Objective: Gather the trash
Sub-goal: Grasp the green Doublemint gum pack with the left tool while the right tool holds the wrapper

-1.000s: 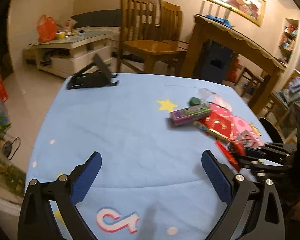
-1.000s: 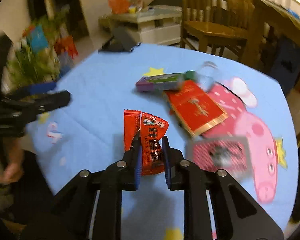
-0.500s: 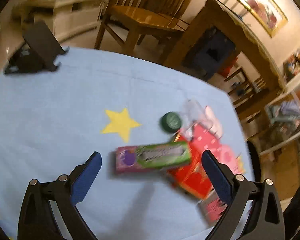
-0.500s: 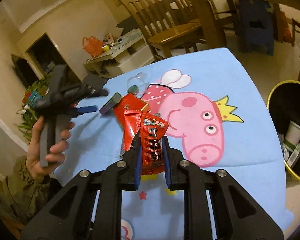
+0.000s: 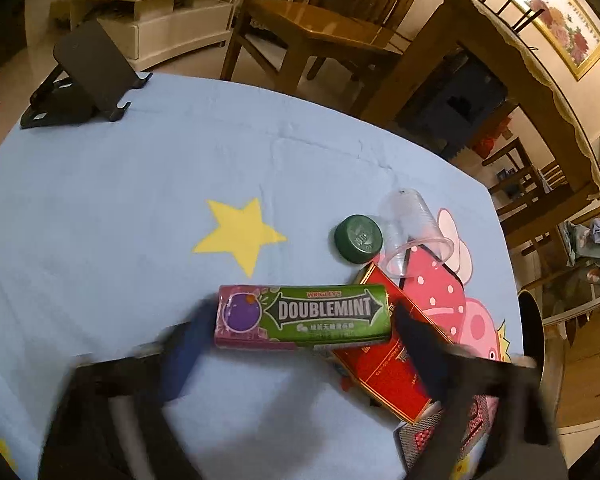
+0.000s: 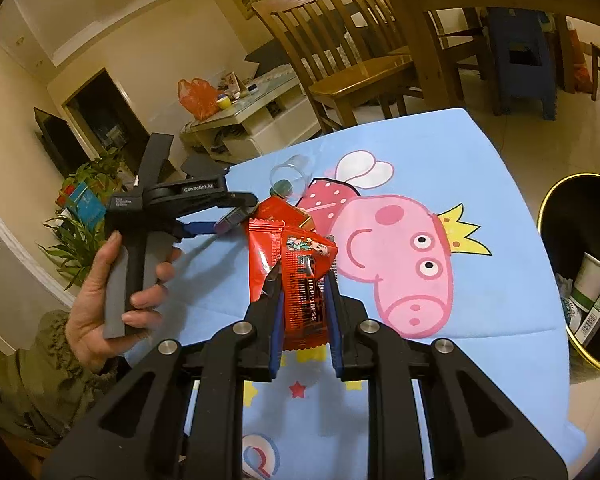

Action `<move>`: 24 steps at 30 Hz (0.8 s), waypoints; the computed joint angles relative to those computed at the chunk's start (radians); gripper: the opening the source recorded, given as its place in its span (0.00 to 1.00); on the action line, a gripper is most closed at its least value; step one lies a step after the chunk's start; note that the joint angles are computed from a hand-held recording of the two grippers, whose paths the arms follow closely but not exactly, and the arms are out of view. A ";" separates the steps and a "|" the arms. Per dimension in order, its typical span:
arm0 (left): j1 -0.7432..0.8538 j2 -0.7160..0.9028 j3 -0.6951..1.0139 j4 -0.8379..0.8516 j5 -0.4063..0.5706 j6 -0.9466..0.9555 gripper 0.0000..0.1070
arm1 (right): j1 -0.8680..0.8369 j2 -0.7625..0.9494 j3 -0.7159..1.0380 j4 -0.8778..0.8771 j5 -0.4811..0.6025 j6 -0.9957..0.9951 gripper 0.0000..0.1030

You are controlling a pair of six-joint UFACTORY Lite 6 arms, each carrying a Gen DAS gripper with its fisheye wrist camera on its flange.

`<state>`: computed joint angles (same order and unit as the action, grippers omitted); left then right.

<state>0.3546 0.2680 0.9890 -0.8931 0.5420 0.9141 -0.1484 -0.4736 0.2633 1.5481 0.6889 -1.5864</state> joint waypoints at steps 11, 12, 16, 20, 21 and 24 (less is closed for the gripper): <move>-0.105 -0.449 -0.327 0.176 -0.248 -0.162 0.72 | -0.091 -0.093 -0.032 -0.087 0.040 0.079 0.19; -0.098 -0.519 -0.371 0.190 -0.259 -0.161 0.72 | -0.099 -0.096 -0.033 -0.100 0.039 0.086 0.19; -0.098 -0.748 -0.522 0.380 -0.289 -0.299 0.72 | -0.064 -0.115 -0.042 -0.124 -0.013 0.112 0.19; -0.102 -0.897 -0.613 0.468 -0.238 -0.364 0.72 | 0.065 -0.160 -0.062 -0.153 -0.140 0.171 0.19; -0.105 -0.930 -0.627 0.479 -0.223 -0.370 0.72 | 0.101 -0.170 -0.069 -0.159 -0.178 0.185 0.19; -0.162 -1.003 -0.660 0.582 -0.205 -0.493 0.72 | 0.187 -0.184 -0.078 -0.190 -0.266 0.235 0.19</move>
